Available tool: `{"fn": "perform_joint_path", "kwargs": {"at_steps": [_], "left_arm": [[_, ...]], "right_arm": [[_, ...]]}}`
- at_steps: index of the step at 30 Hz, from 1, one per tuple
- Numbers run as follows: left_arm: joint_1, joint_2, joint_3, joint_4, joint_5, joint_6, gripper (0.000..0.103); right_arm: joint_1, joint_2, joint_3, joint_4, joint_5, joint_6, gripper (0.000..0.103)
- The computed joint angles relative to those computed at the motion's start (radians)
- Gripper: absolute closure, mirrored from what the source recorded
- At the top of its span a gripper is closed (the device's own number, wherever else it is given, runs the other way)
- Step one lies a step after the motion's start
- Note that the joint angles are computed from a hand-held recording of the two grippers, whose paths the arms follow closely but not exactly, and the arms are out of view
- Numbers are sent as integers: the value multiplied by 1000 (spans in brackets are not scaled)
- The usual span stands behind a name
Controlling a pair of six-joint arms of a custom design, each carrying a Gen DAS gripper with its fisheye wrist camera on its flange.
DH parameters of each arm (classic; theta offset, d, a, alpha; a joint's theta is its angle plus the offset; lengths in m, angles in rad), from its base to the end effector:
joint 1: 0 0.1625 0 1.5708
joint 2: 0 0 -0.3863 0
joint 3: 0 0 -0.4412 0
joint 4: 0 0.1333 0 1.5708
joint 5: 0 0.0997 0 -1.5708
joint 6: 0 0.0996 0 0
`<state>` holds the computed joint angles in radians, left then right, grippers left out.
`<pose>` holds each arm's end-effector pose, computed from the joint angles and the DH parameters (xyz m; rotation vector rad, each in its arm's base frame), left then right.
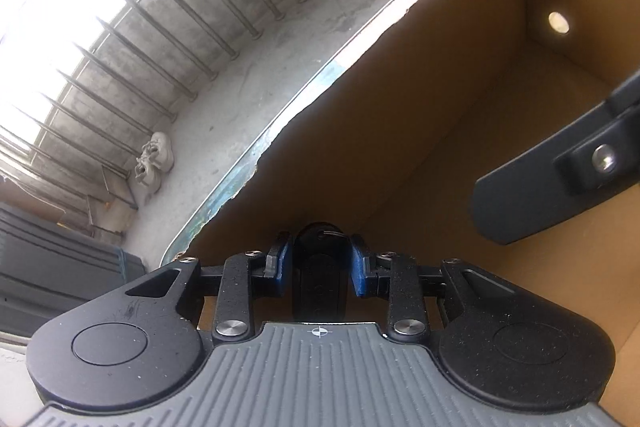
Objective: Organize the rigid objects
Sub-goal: 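Lower the black cap into the box and open the left tool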
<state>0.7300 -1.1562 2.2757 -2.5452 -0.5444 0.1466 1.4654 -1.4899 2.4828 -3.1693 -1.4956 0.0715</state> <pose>-0.1816 -0.4557 0.0536 1.0801 1.8240 -0.2613 0.0968 -0.4233 0.1531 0.2252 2.9307 -0.9199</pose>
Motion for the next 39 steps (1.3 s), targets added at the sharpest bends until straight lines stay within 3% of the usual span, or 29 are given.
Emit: {"fn": "perform_joint_path", "kwargs": {"at_steps": [4, 7, 15, 17, 25, 28, 39], "left_arm": [[15, 6, -35, 107, -17, -54, 73], [14, 22, -49, 179, 11, -72, 73], [-14, -3, -18, 219, 48, -34, 71], [-39, -13, 3, 223, 93, -61, 71], [-98, -95, 1, 430, 7, -206, 76], [-97, -68, -38, 537, 10, -314, 81], [-167, -71, -96, 703, 2, -463, 80]], "right_arm": [[-40, -1, 1, 6, 21, -3, 37], [-39, -3, 4, 6, 0, -29, 37], [-38, -23, 17, 12, -11, -39, 37], [-26, -30, 21, 6, -32, -50, 37], [45, -108, 60, -19, -96, -73, 37], [51, -141, 80, -18, -78, -73, 37], [98, -129, 70, -19, -134, -94, 37]]}}
